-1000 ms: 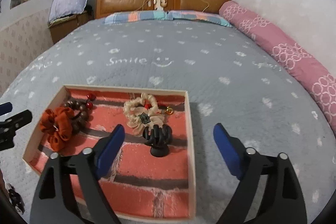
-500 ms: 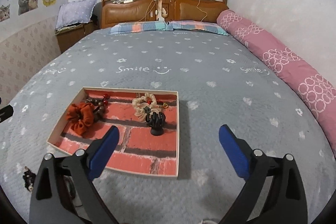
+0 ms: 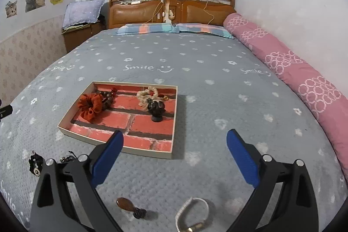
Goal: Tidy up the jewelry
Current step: 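Withdraw both tools toward the black scrunchie and brown pendant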
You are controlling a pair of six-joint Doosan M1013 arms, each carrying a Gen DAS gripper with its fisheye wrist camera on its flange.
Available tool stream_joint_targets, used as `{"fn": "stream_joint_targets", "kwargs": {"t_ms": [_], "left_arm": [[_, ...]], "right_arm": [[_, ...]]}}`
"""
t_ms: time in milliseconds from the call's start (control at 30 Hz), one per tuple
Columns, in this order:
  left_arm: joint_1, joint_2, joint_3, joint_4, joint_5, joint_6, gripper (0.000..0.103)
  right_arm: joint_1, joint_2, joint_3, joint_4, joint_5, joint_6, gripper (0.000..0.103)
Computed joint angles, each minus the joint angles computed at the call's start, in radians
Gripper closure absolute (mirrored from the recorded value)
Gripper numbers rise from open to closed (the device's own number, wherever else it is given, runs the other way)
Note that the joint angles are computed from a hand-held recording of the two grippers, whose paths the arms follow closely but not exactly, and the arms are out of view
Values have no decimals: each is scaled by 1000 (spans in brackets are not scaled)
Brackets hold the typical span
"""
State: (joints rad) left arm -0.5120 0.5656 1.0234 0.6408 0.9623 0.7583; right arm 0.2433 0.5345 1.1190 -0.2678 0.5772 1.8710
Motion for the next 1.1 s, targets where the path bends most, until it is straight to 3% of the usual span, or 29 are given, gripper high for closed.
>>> {"fn": "stream_joint_targets", "kwargs": {"t_ms": [267,733,1000,1100], "left_arm": [[0,-37,67,19,-10,-46,5],[10,-63,199,-23,-48,-129,5],[23,-60,284,-49,-87,-197,5],[21,-61,317,-14,-116,-247,5]], "right_arm": [[1,-34,50,-33,-8,18,9],[18,-48,164,70,-83,20,9],[39,-31,229,-7,-116,126,11],[49,-29,251,-81,-133,160,18]]}}
